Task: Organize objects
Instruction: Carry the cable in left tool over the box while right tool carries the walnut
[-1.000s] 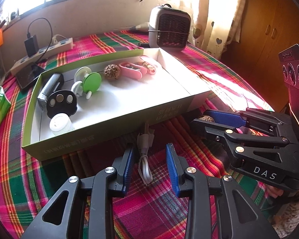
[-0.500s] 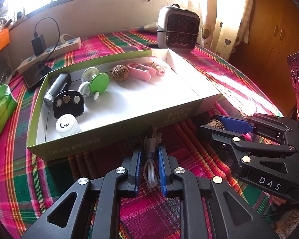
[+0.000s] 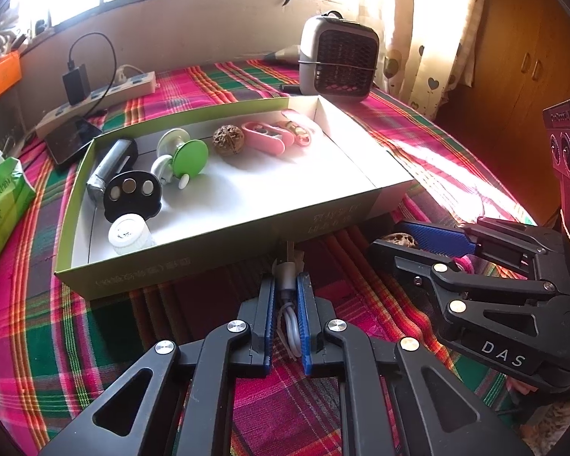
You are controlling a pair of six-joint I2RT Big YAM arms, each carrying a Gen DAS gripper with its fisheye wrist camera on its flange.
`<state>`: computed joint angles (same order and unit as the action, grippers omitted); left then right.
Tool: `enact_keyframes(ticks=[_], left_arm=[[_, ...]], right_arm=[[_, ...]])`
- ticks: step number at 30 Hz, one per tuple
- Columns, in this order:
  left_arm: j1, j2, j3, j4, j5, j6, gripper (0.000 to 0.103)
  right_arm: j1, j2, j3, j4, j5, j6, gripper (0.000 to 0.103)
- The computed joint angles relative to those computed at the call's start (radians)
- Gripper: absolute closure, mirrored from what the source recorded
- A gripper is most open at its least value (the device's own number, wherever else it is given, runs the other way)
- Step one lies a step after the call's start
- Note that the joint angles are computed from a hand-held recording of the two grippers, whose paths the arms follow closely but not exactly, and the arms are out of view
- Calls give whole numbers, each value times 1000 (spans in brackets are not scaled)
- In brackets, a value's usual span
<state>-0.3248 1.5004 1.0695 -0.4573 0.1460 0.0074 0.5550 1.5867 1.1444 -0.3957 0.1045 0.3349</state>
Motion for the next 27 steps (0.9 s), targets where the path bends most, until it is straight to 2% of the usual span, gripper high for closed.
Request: enact_keyframes(ticks=[14, 27], left_arm=[[8, -39, -13, 22, 7, -14, 93], [24, -42, 27, 28, 13, -22, 93]], right_arm=[[8, -21, 2, 8, 13, -20, 71], [4, -18, 50, 10, 18, -58, 71]])
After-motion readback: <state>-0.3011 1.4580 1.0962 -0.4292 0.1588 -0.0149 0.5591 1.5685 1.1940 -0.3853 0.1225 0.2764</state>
